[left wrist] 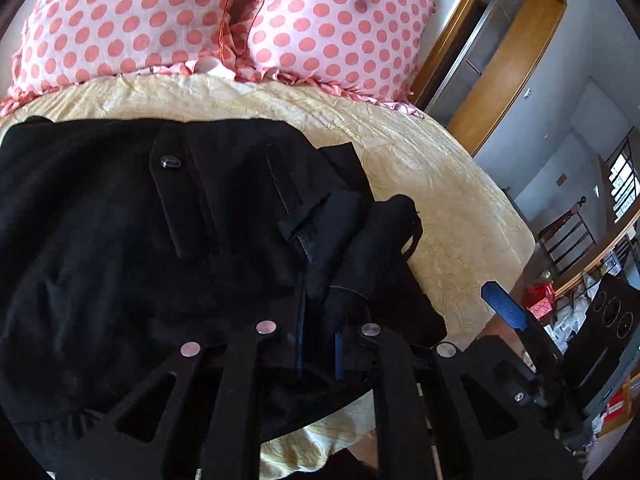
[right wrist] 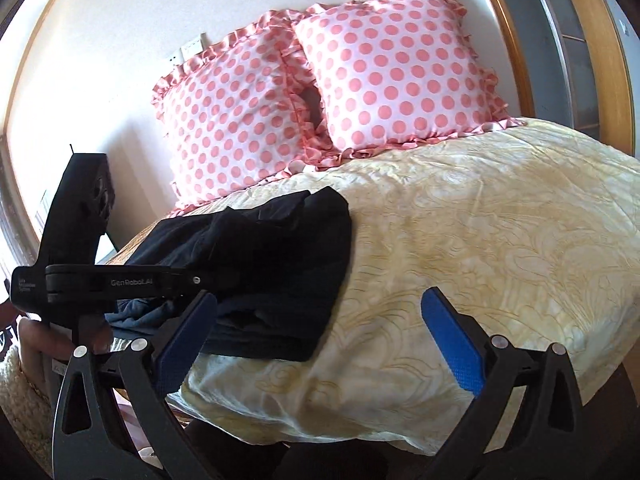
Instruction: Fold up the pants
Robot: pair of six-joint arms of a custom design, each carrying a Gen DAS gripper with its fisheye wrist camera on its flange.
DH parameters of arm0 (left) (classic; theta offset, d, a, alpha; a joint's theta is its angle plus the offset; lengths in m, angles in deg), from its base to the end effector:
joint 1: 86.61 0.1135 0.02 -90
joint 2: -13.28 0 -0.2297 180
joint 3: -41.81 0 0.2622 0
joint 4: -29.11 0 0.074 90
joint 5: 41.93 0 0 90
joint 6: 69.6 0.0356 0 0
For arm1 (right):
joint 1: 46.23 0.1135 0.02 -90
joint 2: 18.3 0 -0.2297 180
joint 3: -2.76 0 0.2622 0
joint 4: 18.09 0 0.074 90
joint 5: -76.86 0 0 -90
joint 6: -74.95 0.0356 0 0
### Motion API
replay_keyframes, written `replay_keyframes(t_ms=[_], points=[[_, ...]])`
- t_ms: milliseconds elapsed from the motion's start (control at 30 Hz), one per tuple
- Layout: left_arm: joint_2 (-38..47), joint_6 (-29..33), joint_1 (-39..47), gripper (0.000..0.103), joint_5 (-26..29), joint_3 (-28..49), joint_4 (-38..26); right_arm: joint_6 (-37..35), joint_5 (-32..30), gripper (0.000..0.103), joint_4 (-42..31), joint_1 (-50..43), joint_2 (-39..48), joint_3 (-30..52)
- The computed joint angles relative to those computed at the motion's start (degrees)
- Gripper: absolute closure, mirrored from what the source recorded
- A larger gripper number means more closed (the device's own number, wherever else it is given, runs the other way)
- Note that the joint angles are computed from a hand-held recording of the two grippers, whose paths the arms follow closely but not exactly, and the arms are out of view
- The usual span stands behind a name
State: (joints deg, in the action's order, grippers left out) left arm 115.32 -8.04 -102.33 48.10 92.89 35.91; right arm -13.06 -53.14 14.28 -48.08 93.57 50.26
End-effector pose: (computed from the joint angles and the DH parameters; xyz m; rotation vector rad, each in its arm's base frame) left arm 0.3000 -0.0845 0.0581 -0.2627 2.3589 -0.3778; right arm 0.3054 0.0130 0.0366 -0.3409 2.0399 0.7393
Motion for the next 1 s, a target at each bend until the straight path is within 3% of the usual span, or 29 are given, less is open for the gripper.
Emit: replay_keyframes(t_ms=[100,267,367,500,667,800,867,900,933,1000], points=[[-6.27,-1.39,2.58,0.094,2.28,-1.31,-1.05,-0.3,-0.2,0.001,-0.21,-1.35,0.93,0.93],[-15.62,-0.86,-1.15,0.094,-4.24,-3.77,0.39,0.71,-0.73,0.001,1.14,-2.0,1.73,1.19],[-10.0,2.05,-4.75,0.093,-4.89,-0.8,-0.53,0.5,0.11,0.001,0.23,-2.19,2.63,1.9],[0.19,0.38,-5.28,0.093,-1.8,2.9,0.47,1.39,0.42,0.001,0.44,-2.99,3.15,2.2],[1.87,1.53,-7.73,0.093,-5.53,0.63,6.05,1.92,1.64,0.001,2.03,-3.08,2.07,1.32],[2.87,2.34,-9.25,0.087,-8.1,-0.73,8.55,2.85,1.95,0.001,2.83,-3.2,0.88,0.41],[0.83,3.77,-9.95,0.069,-7.85,-2.45,8.93,2.53,2.39,0.001,3.28,-3.35,-0.67,-0.61],[-1.34,4.27,-10.3,0.036,-6.71,-4.19,9.16,2.64,2.17,0.001,3.71,-3.57,-1.58,-1.13],[-3.72,3.1,-11.36,0.017,-9.84,-6.05,8.6,4.03,0.1,0.001,5.31,-4.44,-1.9,-1.48],[-9.31,3.97,-10.92,0.004,-6.74,-12.91,14.15,4.56,1.71,0.001,6.09,-4.48,-4.76,-2.82]])
